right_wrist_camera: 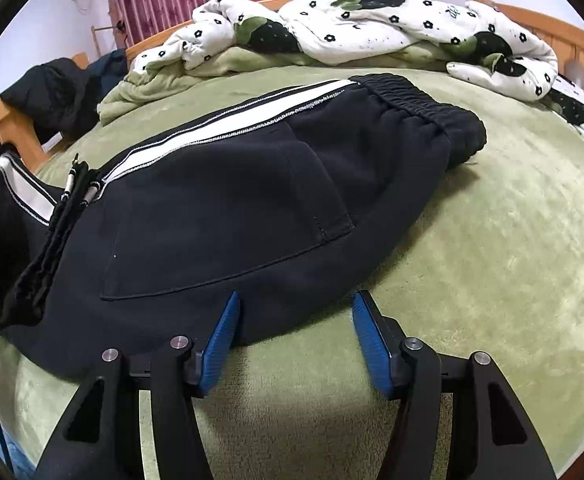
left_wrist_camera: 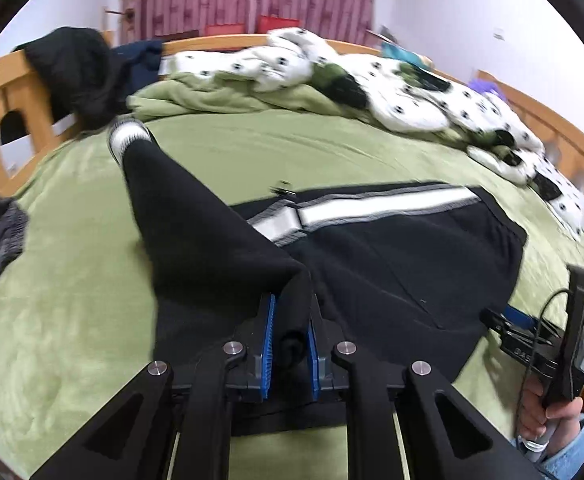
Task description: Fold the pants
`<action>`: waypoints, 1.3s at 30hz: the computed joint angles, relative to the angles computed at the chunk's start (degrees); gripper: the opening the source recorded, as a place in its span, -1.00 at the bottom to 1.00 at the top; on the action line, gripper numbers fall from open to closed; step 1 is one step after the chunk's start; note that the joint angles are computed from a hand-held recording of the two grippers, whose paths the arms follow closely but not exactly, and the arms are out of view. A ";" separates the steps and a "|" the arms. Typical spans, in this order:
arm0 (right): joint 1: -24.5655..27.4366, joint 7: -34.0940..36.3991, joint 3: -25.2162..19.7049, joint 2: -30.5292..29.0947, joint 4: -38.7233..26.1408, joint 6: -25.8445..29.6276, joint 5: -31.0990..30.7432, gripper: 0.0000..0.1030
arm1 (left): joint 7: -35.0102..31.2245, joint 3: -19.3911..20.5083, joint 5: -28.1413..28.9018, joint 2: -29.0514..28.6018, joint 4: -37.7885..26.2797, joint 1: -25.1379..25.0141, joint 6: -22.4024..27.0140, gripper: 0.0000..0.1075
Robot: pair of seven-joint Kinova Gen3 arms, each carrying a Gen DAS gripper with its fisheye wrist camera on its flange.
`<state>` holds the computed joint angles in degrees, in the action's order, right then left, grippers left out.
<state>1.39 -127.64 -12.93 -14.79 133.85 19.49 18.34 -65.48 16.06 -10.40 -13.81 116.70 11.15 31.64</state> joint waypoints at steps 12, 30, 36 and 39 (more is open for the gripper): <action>2.00 -7.54 -5.38 0.33 -0.57 2.12 6.53 0.13 | -13.98 -0.68 15.31 6.64 2.54 5.14 -5.99 -0.76; -35.90 13.75 23.64 -0.87 -3.56 -2.89 -21.76 0.13 | -44.84 -18.03 40.91 -8.71 14.97 -3.54 0.45 0.13; -36.92 26.19 22.89 7.34 -10.19 -0.03 -35.74 0.13 | -58.80 -33.95 54.89 -5.27 18.37 6.54 1.56 0.13; -41.76 32.97 29.79 9.39 -13.27 4.62 -42.73 -0.54 | -65.79 -41.92 61.65 -3.55 19.01 13.18 2.37 0.13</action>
